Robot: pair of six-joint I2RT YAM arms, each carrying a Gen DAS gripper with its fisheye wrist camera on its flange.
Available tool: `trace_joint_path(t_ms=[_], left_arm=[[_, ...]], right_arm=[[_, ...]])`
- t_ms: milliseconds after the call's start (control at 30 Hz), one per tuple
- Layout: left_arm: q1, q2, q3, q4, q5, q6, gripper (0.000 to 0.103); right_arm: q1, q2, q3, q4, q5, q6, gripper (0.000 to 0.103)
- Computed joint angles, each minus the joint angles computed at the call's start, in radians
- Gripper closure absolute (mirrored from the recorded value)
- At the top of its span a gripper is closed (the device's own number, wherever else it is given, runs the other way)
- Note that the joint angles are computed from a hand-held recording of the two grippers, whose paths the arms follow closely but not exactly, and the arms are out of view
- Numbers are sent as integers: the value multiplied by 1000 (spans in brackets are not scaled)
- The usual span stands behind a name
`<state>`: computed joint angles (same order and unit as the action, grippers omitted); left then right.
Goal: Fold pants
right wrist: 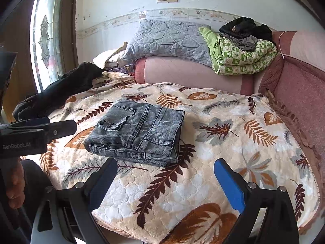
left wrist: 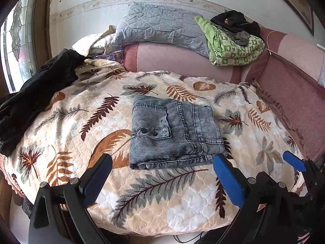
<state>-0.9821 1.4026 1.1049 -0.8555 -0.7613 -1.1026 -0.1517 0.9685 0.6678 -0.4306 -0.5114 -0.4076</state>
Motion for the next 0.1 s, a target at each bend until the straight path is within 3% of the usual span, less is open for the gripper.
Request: trace_joint_path(t_ms=[100], left_arm=[[1,19,22,-19,-20,7,3]], right_arm=[[-6,6,3,4,-1,-1,5]])
